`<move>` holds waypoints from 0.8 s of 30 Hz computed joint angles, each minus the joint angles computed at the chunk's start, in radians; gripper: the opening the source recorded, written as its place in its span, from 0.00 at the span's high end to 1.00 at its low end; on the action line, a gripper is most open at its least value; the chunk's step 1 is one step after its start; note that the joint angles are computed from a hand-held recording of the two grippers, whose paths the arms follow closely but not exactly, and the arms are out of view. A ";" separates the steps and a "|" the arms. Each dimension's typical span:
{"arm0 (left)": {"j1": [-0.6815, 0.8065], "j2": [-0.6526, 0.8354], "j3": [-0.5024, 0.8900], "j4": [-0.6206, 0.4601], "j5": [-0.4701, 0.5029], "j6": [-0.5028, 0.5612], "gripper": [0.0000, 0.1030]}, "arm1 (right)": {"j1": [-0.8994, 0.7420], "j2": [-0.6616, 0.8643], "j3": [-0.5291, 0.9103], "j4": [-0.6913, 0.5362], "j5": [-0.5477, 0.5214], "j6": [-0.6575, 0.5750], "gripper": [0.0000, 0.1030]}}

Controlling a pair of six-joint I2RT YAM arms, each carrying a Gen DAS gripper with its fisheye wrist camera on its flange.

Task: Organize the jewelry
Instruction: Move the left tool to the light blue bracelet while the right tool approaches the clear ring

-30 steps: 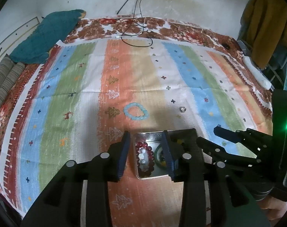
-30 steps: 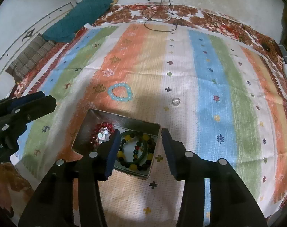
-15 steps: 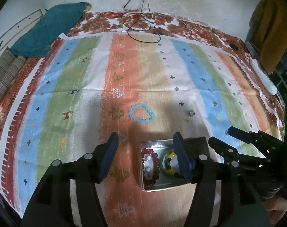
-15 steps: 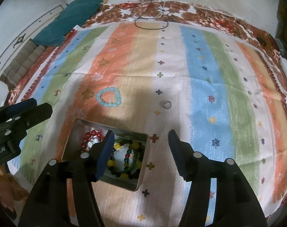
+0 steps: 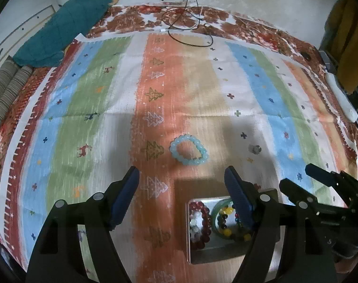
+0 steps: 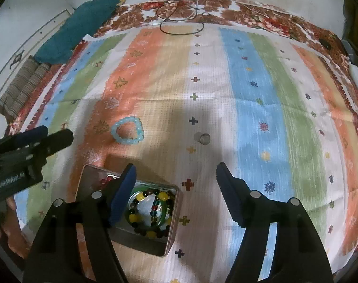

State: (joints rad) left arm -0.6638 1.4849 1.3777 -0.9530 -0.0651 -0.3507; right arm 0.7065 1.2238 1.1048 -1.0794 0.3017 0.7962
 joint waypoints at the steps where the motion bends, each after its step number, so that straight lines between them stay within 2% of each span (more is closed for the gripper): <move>1: 0.005 0.010 0.007 0.001 0.003 0.004 0.28 | -0.007 0.004 -0.001 0.003 -0.002 -0.007 0.31; 14: 0.059 0.153 0.066 0.006 0.021 0.033 0.27 | -0.145 0.096 -0.007 0.069 -0.062 -0.125 0.30; 24: 0.039 0.243 0.107 0.013 -0.014 0.081 0.27 | -0.204 0.154 0.001 0.110 -0.096 -0.180 0.30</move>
